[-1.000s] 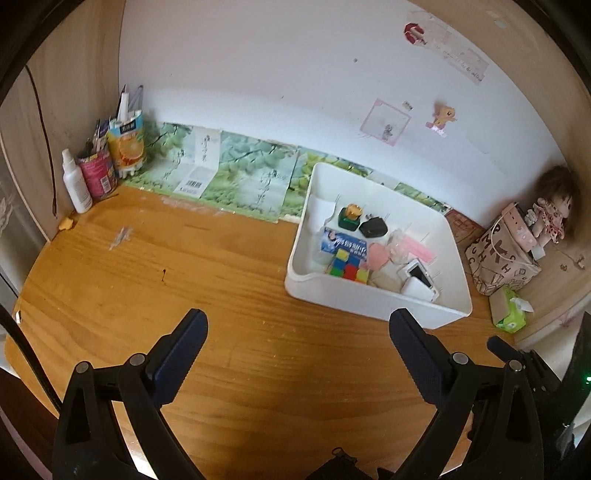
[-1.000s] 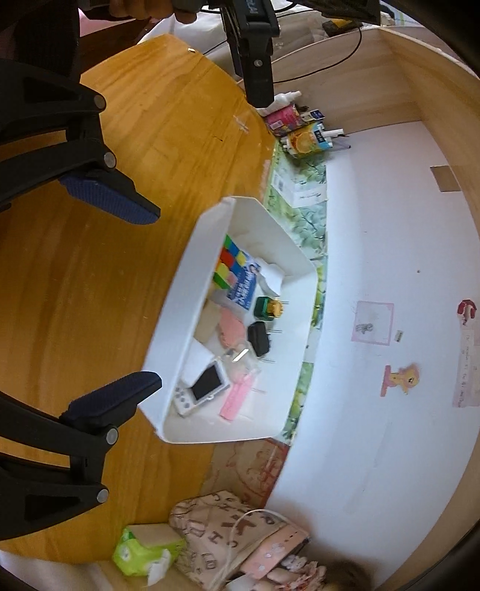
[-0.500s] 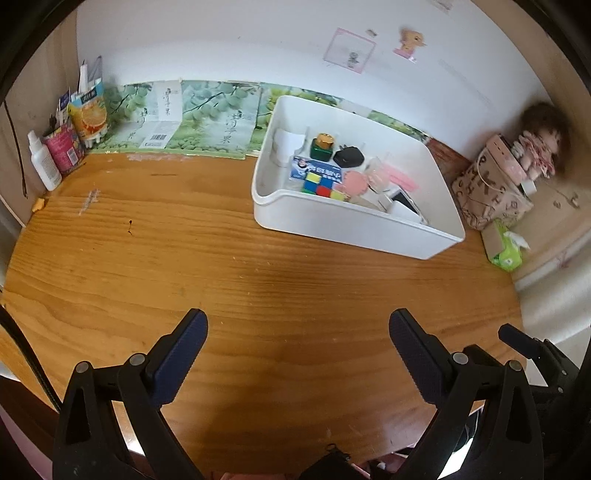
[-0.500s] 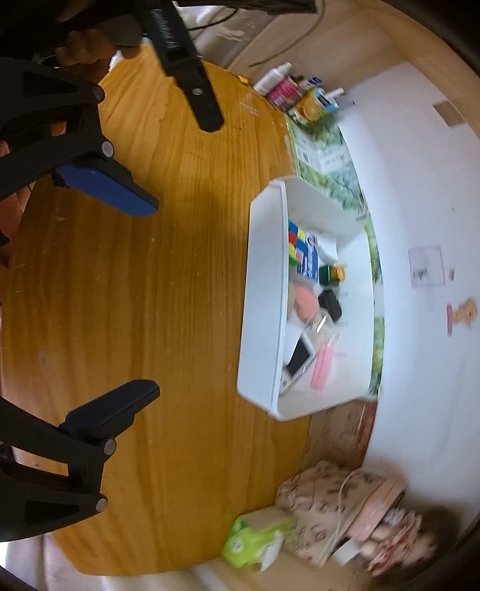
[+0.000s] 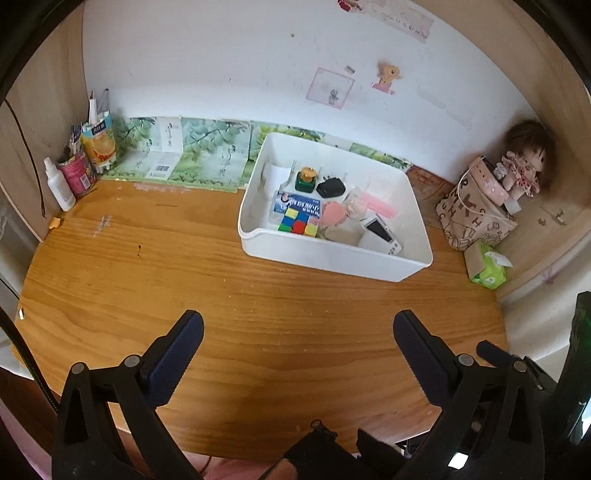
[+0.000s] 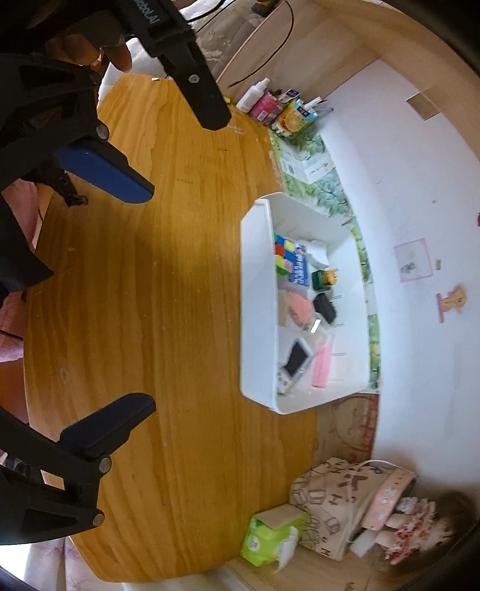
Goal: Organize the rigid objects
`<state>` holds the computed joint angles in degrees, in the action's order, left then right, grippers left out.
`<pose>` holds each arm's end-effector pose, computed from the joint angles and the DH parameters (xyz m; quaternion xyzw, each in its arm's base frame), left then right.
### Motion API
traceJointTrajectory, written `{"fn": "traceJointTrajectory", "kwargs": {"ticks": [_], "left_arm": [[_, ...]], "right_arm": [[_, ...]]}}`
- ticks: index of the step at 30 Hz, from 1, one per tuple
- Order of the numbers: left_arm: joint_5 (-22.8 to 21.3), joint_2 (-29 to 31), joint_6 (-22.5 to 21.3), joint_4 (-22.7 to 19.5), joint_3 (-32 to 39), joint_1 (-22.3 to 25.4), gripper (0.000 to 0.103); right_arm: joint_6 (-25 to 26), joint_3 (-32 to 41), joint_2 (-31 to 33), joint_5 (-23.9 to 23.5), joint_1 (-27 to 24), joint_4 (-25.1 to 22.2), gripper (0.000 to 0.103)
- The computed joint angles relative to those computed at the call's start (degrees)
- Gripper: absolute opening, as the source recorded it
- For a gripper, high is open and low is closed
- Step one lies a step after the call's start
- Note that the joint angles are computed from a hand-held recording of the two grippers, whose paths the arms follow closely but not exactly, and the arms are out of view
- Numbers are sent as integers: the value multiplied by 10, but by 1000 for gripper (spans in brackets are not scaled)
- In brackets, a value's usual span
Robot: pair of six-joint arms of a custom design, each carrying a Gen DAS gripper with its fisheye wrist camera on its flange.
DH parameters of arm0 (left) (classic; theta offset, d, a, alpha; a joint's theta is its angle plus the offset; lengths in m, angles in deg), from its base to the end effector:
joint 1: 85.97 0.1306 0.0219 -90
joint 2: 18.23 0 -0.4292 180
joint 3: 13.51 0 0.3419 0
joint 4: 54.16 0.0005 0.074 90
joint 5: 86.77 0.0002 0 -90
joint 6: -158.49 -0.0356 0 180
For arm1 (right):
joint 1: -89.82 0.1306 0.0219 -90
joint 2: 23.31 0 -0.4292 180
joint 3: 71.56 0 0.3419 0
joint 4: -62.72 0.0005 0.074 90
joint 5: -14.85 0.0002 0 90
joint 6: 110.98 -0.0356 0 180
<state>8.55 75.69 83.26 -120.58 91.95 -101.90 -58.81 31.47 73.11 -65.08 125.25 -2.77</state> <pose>0.4307 -0.1269 0.5376 0.0236 0.9522 -0.1224 0.2789 0.3834 0.2645 0.5030 0.0436 0.9589 0.0916 0.2649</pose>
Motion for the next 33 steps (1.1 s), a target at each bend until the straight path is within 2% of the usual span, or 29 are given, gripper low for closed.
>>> {"fn": "traceJointTrajectory", "kwargs": {"ticks": [2,7,12,20,25,33], "left_arm": [[5,2,-5,-4,10,-3,102],[-33,0,5,16,16,-11,102],[-55,4,-2,30,8,-19,102],[-81,7,3,23,12,-24,102],[-64,4,-2,15,1,-29,102],[-72,-3,0,7,-9,-38,102]], "right_arm": [[3,13,3,14,-2,-11,103],[7,36,8,30,-15,-34,103],[37,33,6,41,-23,-10,103],[67,45,26,6,-32,2,103],[61,35,23,-8,-27,-5,103],[42,26,23,-20,-22,-33,103]]}}
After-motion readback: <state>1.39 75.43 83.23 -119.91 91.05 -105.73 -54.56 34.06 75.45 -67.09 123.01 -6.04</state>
